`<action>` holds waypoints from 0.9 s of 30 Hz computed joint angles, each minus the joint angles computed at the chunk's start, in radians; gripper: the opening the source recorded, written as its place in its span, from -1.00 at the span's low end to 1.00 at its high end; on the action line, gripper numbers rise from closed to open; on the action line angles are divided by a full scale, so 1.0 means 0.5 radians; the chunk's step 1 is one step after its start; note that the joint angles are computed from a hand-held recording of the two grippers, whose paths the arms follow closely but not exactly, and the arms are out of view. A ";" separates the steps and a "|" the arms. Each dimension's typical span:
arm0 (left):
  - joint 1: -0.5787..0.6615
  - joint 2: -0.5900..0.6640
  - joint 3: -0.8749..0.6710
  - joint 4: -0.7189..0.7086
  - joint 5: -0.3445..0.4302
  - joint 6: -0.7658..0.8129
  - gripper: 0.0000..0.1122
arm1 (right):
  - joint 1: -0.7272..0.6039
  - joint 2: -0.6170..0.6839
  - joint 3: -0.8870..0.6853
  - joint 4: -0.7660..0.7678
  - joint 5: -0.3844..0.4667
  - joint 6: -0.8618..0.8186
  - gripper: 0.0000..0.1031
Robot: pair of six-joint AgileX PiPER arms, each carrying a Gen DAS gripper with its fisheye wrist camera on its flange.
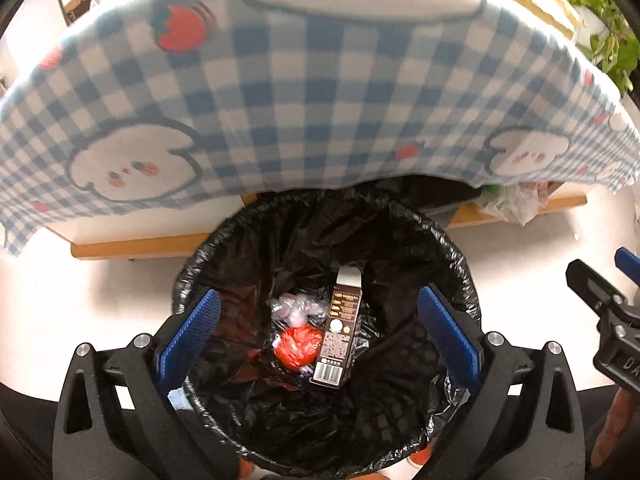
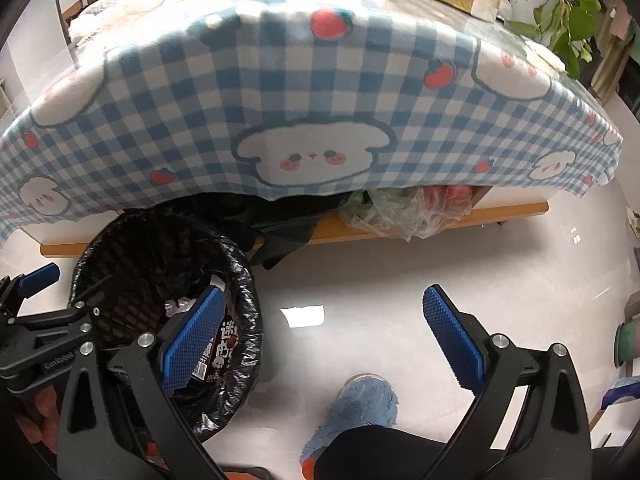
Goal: Collect trash
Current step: 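Move both tools back toward the white paper bag and lotion bottle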
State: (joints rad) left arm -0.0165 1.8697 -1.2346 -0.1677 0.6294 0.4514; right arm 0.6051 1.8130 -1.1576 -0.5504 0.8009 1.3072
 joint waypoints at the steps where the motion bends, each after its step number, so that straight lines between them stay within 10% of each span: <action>1: 0.010 -0.026 0.002 -0.013 0.006 0.012 0.73 | 0.008 -0.014 -0.004 -0.003 0.007 0.004 0.85; 27: 0.291 -0.448 -0.238 -0.302 0.357 0.296 0.73 | 0.233 -0.224 -0.410 -0.184 0.462 -0.027 0.85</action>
